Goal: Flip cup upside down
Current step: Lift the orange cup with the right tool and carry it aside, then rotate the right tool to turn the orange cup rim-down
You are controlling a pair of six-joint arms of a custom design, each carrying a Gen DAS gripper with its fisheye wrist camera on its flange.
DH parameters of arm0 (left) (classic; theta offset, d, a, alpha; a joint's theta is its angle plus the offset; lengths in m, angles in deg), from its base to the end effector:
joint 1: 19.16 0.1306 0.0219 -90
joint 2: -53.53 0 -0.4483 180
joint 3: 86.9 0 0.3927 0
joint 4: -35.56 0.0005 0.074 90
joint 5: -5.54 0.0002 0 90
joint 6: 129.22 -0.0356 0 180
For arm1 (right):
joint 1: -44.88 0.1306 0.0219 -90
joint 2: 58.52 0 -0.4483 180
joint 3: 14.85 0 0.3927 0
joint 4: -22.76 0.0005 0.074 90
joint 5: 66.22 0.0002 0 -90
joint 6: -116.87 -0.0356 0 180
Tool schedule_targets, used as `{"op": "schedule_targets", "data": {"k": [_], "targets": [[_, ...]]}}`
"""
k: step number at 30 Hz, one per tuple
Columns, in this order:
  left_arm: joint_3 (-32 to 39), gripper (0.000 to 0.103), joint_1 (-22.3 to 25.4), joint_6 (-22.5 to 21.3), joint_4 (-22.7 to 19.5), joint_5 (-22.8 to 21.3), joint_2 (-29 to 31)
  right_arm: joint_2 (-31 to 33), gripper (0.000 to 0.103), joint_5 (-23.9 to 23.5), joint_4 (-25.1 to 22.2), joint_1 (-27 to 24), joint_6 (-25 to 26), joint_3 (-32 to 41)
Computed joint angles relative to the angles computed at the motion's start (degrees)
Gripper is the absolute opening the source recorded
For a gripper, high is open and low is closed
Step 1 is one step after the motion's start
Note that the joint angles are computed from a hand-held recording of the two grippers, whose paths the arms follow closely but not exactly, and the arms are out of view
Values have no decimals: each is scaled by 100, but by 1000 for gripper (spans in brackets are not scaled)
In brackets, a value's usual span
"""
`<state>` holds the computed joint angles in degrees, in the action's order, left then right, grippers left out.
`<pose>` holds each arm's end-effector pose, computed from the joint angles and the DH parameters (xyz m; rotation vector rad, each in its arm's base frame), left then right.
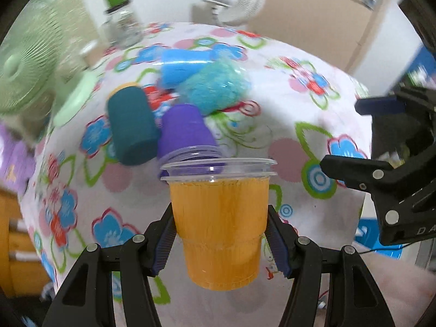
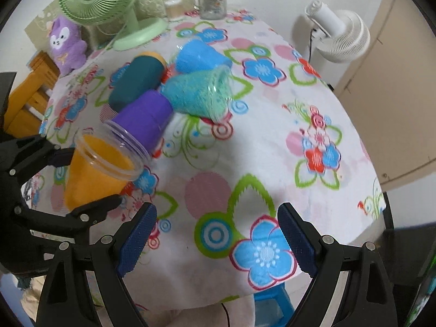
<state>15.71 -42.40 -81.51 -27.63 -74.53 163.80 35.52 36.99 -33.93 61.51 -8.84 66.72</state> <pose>0.5505 -0.2436 0.3957 1.5386 2.3154 -0.1606 0.4580 0.1278 0.3914 0.5069 2.6677 -0.0619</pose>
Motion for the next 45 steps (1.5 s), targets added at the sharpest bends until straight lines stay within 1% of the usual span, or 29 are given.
{"op": "schedule_targets", "data": {"k": [5,8,11,13,15,17,21,23,25,28,31,34,37,38,42,44,45], "targets": [[-142,64,-141,-700,114,-37,95,27,92,41,34,1,-116,-113],[-228,64,-215,-1007,199,-70,138,32,92,38,45,-35,-210,-190],[-287,64,-270,-1218,257,-87,185,34,92,-17,67,-93,-283,-269],[-302,66,-290,-1293,283,-63,206,40,92,-63,77,-126,-323,-308],[-248,67,-316,-1291,188,-123,266,51,92,-131,98,-161,-318,-329],[-189,79,-326,-1244,75,-183,314,61,92,-188,116,-181,-258,-321],[-205,88,-291,-1179,-11,-206,243,70,92,-316,133,-203,82,-241],[-258,89,-246,-1044,-31,-257,153,69,92,-414,121,-207,337,-174],[-310,89,-194,-796,-93,-333,67,78,92,-503,89,-207,701,-76],[-340,90,-83,-253,-249,-431,-32,124,92,-588,45,-196,1273,103],[-347,90,53,433,-429,-493,-113,218,92,-747,27,-176,1936,345],[-352,90,183,1225,-555,-480,-202,306,92,-934,53,-125,2622,569],[-428,90,287,2078,-570,-418,-333,399,92,-1088,87,-56,3432,794],[-469,90,317,2430,-559,-393,-388,443,92,-1112,76,-29,3678,873],[-579,91,355,3368,-460,-391,-506,649,92,-1261,-140,52,4733,1210],[-677,91,351,3750,-423,-438,-577,711,92,-1308,-213,98,5160,1300],[-657,91,347,3896,-415,-478,-548,769,92,-1323,-283,130,5484,1369]]}}
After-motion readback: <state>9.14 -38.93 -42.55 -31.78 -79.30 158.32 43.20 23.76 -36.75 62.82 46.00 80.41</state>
